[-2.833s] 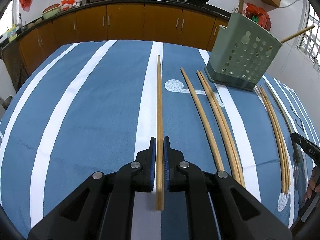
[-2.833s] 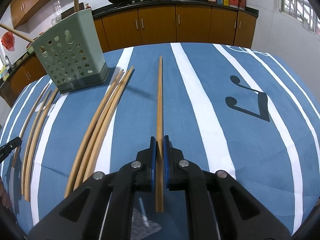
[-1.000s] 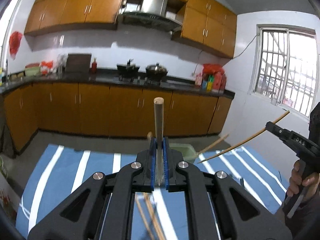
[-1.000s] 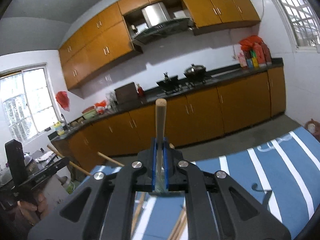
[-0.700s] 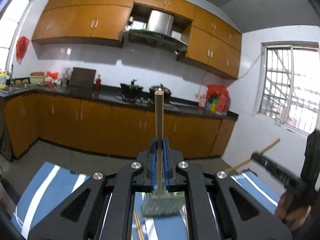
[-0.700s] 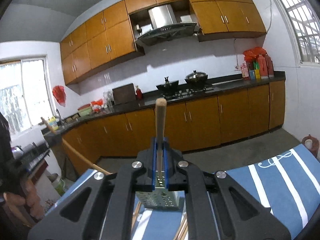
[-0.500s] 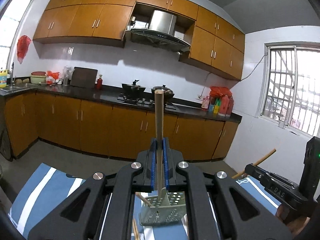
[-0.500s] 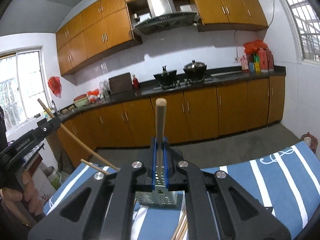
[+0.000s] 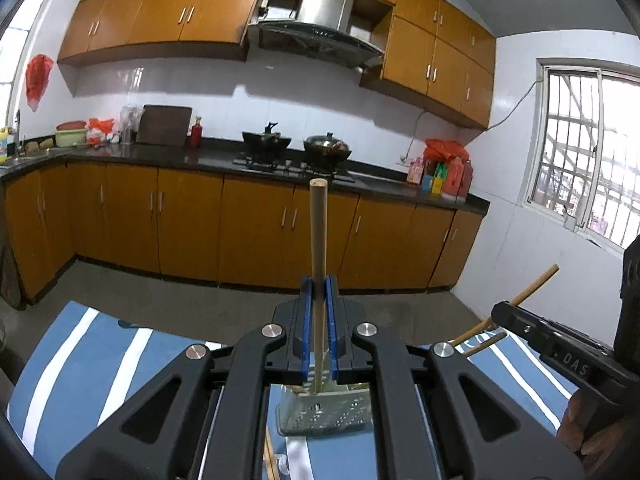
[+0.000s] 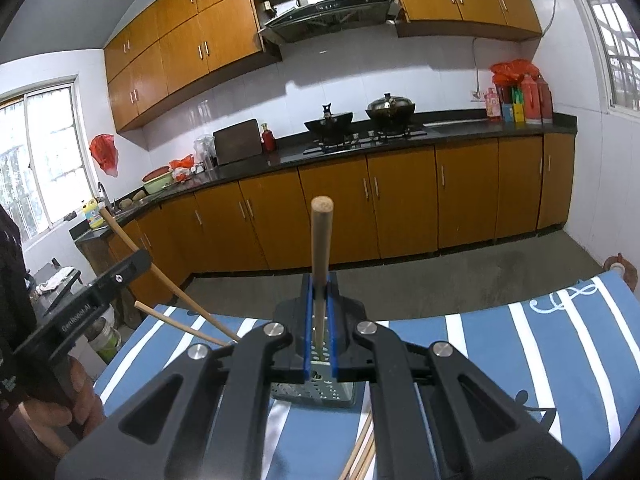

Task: Organize utensils
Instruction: 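Raise the right tool's chopstick above the green holder while the left tool carries its chopstick there, then open the right tool over the holder while the left tool opens to drop its chopstick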

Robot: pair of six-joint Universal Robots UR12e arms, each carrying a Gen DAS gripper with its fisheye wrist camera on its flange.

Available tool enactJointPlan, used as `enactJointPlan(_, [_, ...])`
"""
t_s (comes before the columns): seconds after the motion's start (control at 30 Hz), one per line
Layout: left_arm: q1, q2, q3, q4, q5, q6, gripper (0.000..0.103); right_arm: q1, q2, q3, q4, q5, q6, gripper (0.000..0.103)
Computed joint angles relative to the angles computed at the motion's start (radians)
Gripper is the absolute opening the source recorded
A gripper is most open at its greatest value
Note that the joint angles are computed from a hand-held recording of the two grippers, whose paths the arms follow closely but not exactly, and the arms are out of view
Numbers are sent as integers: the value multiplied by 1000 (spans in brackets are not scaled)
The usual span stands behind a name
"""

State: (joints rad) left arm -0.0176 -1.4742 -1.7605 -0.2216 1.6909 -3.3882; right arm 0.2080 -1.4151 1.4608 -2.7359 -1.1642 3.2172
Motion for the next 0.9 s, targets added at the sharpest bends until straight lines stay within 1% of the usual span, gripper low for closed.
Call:
enactJointPlan(0.17, [5, 4, 4, -5, -5, -12, 8, -8, -10, 10, -20, 4, 17, 12])
enactJointPlan(0.23, [5, 9, 0, 3, -2, -14, 10, -11, -17, 16, -38, 3, 26, 15])
enactJointPlan(0.27, [5, 12, -2, 12, 3, -15, 19, -13, -21, 21, -48, 4, 29, 15])
enactJointPlan(0.33, [3, 15, -5, 28, 12, -19, 33, -18, -31, 33, -66, 7, 36, 16])
enactJointPlan(0.47, [7, 28, -14, 50, 14, -26, 33, -30, -57, 65, -98, 9, 49, 16])
enactJointPlan(0.57, [13, 51, -36, 73, 12, -30, 33, -46, -87, 110, -120, 3, 59, 16])
enactJointPlan(0.63, [16, 77, -66, 79, 16, -36, 33, -56, -109, 149, -120, -17, 56, 16])
enactJointPlan(0.67, [18, 84, -73, 74, 17, -38, 33, -60, -115, 163, -114, -28, 51, 16])
enactJointPlan(0.7, [20, 99, -89, 61, 23, -41, 33, -62, -124, 184, -94, -51, 41, 16])
enactJointPlan(0.77, [21, 116, -111, 21, 39, -42, 33, -69, -131, 212, -43, -65, 28, 16])
enactJointPlan(0.83, [21, 133, -140, -48, 62, -39, 33, -66, -130, 232, 29, -81, 19, 16])
enactJointPlan(0.87, [23, 137, -147, -76, 66, -41, 33, -65, -129, 238, 54, -82, 16, 16])
enactJointPlan(0.9, [28, 143, -164, -114, 66, -48, 33, -61, -126, 249, 99, -81, 8, 16])
